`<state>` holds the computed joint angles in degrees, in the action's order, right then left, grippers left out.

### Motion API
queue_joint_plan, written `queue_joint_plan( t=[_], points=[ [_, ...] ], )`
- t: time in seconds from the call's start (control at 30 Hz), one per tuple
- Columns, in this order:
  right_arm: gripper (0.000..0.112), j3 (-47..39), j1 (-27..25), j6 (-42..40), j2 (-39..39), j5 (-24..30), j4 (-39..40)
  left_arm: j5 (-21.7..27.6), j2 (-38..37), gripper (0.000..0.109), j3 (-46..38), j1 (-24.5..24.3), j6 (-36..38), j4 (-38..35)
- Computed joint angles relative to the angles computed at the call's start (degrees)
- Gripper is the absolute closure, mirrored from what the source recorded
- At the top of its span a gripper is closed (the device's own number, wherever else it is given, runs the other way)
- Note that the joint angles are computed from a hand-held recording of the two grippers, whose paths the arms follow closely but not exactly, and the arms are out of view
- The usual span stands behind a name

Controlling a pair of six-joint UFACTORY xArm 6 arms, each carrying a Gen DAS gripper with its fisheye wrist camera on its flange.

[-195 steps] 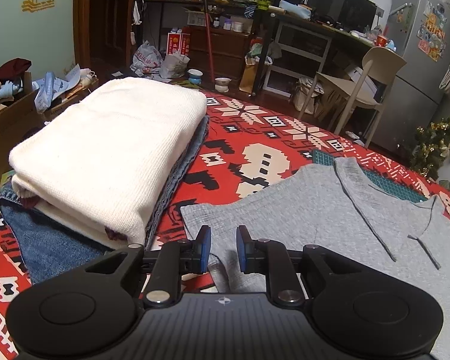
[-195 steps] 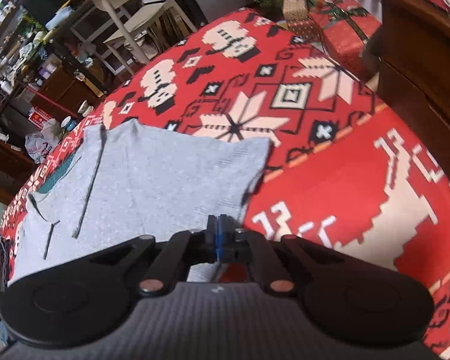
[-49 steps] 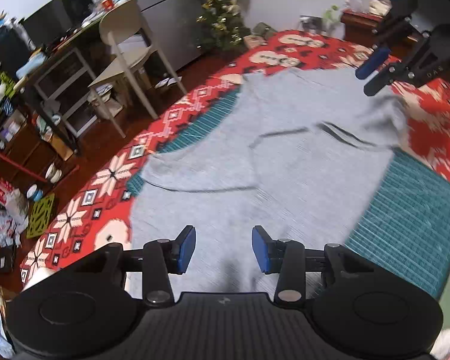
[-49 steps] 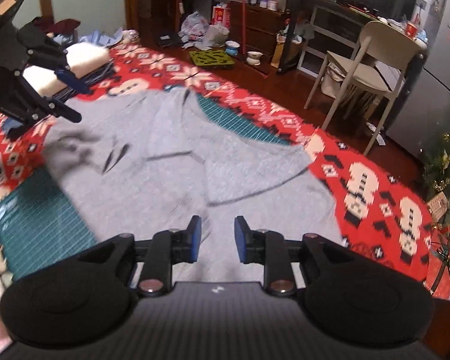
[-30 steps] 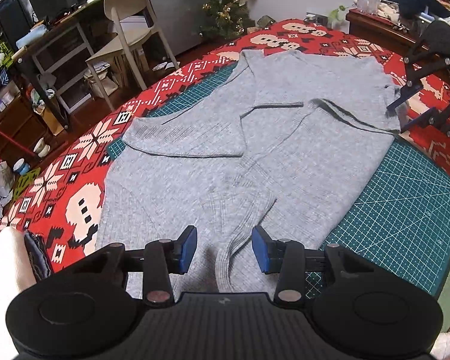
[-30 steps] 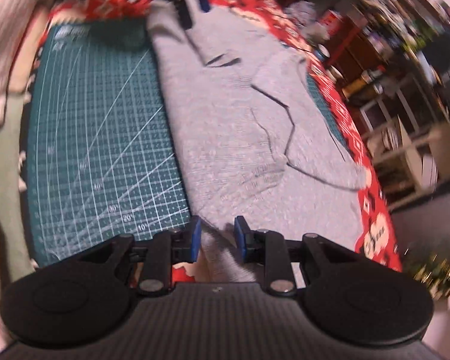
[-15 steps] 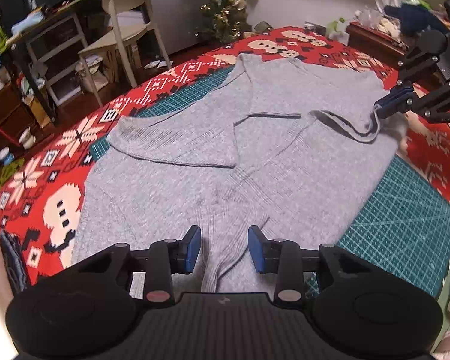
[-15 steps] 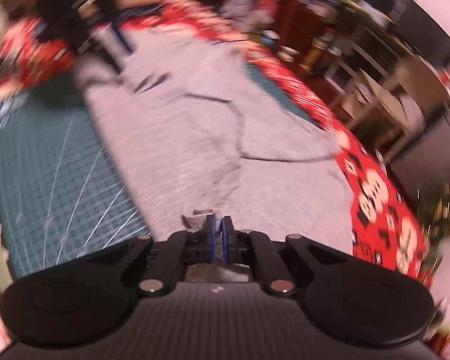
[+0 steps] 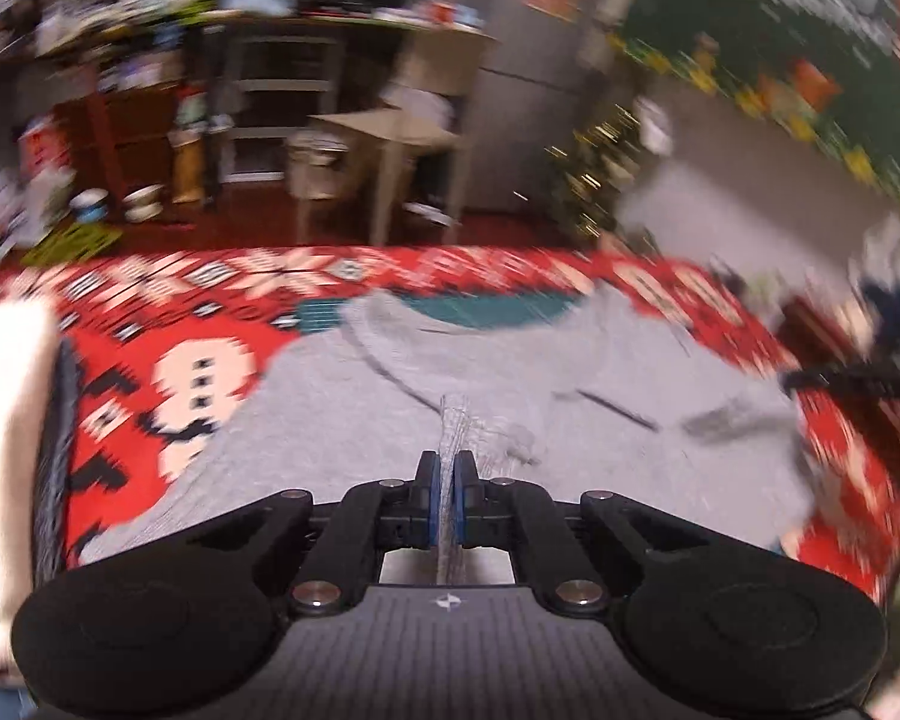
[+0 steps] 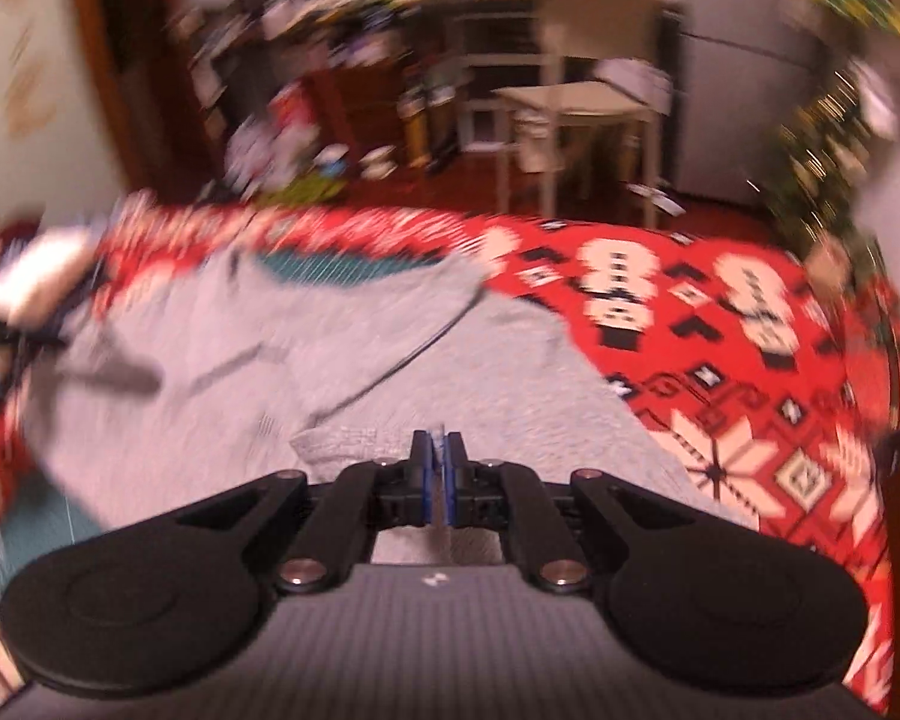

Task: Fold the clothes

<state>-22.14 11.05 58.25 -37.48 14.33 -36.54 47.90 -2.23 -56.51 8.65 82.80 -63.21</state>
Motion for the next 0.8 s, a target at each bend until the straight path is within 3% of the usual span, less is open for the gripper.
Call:
queue_joint_plan(
  t=[0.1, 0.23, 0.5, 0.53, 0.6, 0.77, 0.8],
  points=[
    [0.109, 0.7, -2.7, 12.4, -0.7, -1.2, -6.0, -2.7, 1.0, 0.104, 0.5, -0.1, -2.0, -2.7],
    [0.112, 0.8, -3.8, 18.5, -0.1, -1.1, -10.3, -3.2, 1.5, 0.104, 0.9, 0.5, -3.1, -4.8],
    [0.100, 2.2, -4.1, 12.4, 1.5, -1.7, -1.6, -4.9, 2.1, 0.104, 1.3, -0.2, -4.5, -1.6],
    [0.090, 2.4, -4.5, 11.5, 2.3, -2.9, 0.6, -5.2, 2.3, 0.104, 1.2, -0.2, -5.4, -1.2],
    [0.084, 2.4, -5.1, 11.2, 4.5, -4.8, 3.0, -5.5, 2.8, 0.104, 1.0, -0.2, -7.1, -0.3],
    [0.086, -0.6, -3.4, 12.4, 9.5, -2.5, -0.7, -3.9, 4.0, 0.104, 0.1, 0.6, -11.3, 2.1],
    [0.096, -1.1, -3.1, 12.9, 10.2, -2.0, -2.3, -3.4, 4.2, 0.104, -0.1, 0.8, -11.8, 2.3]
  ],
)
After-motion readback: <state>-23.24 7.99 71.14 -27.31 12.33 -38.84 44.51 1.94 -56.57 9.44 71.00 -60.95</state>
